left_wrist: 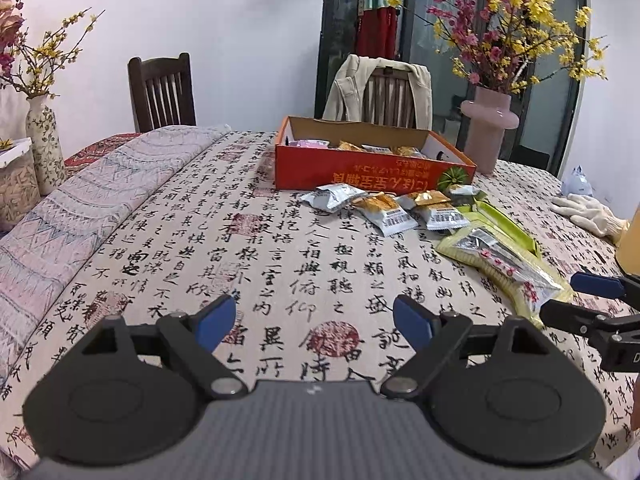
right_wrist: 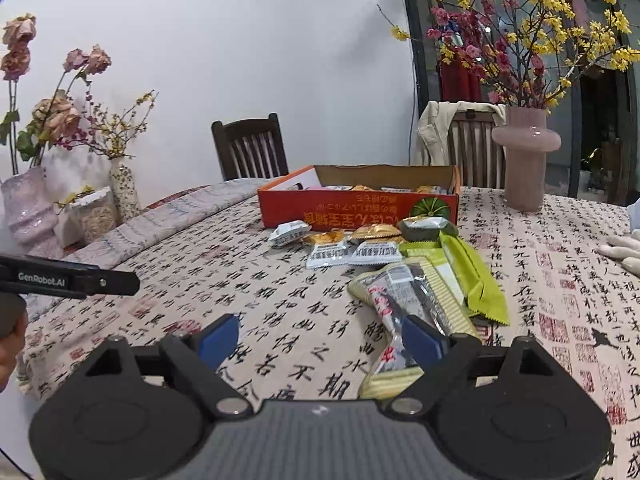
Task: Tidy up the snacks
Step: 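Withdraw both tools from the box back over the remaining snacks, then grasp a silver-and-yellow packet with the left tool while the right grasps a white packet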
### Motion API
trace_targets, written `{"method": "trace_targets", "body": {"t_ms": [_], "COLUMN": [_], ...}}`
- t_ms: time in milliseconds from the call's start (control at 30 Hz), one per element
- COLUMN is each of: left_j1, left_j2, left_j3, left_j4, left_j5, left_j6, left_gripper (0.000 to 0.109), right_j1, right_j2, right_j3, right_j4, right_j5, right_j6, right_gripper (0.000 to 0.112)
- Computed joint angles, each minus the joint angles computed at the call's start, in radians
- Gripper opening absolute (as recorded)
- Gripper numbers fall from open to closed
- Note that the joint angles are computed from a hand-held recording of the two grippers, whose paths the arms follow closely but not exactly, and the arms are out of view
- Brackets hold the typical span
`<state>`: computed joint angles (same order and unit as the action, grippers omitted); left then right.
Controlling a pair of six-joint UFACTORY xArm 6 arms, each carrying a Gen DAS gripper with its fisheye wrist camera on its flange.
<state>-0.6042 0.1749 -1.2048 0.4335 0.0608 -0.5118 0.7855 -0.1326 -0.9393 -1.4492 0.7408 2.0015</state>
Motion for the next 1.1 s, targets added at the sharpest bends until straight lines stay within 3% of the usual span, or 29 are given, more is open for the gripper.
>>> {"method": "trace_targets", "body": {"t_ms": [100, 433, 600, 900, 967, 1033, 1100], "left_j1": [-0.014, -0.072, -0.088, -0.086, -0.083, -0.080, -0.077], "left_j2": [0.016, 0.108, 0.178, 0.304, 0.326, 0.347, 0.363], "left_j3": [-0.024, -0.140, -0.230, -0.405, -0.437, -0.466, -0.488], "left_j4": [0.009, -0.245, -0.395, -0.534, -0.558, -0.583, -0.622], "left_j5": [0.028, 0.082, 0.136, 0.223, 0.245, 0.264, 0.277], "left_j6": [-0.003, 0.272, 0.408, 0.538, 0.562, 0.583, 0.613], "left_gripper": [0.088, 0.088, 0.089, 0.090, 0.091, 0.091, 0.091], "right_j1": [0.004, -0.042, -0.098, -0.212, -0.213, -0.203, -0.203], "right_j2": [-0.009, -0.052, -0.039, 0.067, 0.102, 0.129, 0.137], "right_j3": [0.019, 0.083, 0.073, -0.022, -0.054, -0.080, -0.084], "right_j4": [-0.010, 0.034, 0.073, 0.175, 0.234, 0.274, 0.292], "right_j5": [-0.005, 0.007, -0.030, -0.127, -0.104, -0.087, -0.131], "right_j6": [0.020, 0.044, -0.003, -0.162, -0.233, -0.300, -0.328], "right_gripper": [0.089, 0.089, 0.089, 0.088, 0.087, 0.070, 0.067]}}
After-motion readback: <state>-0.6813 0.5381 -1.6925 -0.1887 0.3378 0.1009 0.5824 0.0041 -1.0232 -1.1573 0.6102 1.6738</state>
